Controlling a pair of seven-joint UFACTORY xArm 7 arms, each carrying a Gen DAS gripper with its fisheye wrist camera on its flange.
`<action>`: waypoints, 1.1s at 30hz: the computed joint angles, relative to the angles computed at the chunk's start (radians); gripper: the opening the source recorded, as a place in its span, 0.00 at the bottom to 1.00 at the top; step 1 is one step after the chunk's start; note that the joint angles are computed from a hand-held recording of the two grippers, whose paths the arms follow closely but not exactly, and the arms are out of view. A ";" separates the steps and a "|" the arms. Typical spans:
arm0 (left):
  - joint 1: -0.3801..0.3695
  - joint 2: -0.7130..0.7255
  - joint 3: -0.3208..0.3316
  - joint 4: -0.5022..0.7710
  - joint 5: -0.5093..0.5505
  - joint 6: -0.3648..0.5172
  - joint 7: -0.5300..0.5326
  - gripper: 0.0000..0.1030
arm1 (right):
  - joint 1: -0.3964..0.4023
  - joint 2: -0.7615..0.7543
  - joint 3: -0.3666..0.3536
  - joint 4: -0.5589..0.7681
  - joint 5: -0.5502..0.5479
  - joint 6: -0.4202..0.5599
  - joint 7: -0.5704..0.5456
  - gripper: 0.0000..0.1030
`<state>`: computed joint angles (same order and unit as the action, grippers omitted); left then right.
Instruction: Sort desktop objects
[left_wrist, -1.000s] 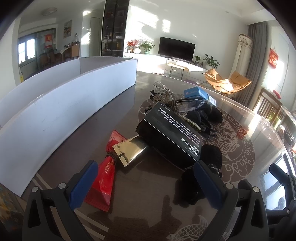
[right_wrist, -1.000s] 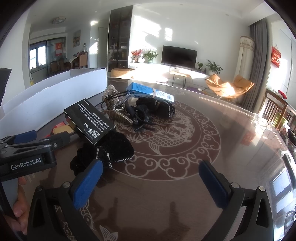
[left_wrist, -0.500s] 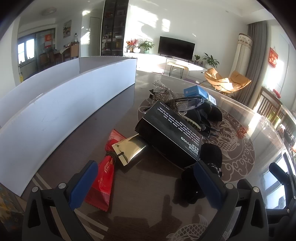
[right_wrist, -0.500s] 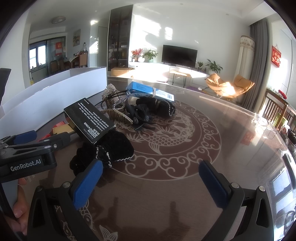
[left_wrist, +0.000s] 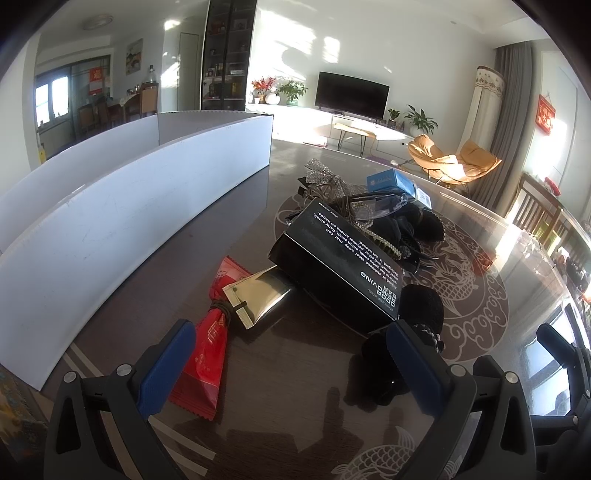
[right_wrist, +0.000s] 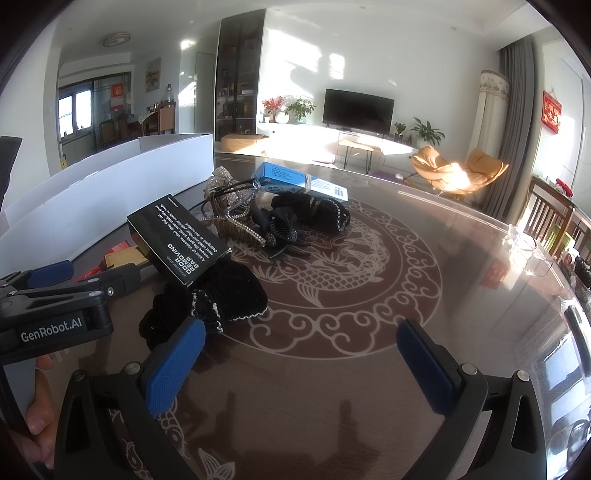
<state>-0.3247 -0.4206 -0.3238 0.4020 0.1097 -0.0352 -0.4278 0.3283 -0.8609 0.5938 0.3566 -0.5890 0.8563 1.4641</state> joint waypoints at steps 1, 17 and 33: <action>0.001 0.001 -0.002 0.000 0.000 0.000 -0.001 1.00 | 0.000 0.000 0.000 0.000 0.000 0.000 0.000 1.00; 0.007 0.001 -0.011 -0.002 0.007 -0.003 -0.011 1.00 | 0.003 -0.001 -0.003 0.000 -0.001 0.002 -0.001 1.00; 0.012 -0.001 -0.024 -0.009 0.011 -0.005 -0.023 1.00 | 0.004 -0.002 -0.004 -0.001 0.002 0.002 -0.002 1.00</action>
<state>-0.3124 -0.4214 -0.3480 0.3932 0.1202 -0.0402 -0.4507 0.3324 -0.8630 0.5898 0.3554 -0.5874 0.8583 1.4624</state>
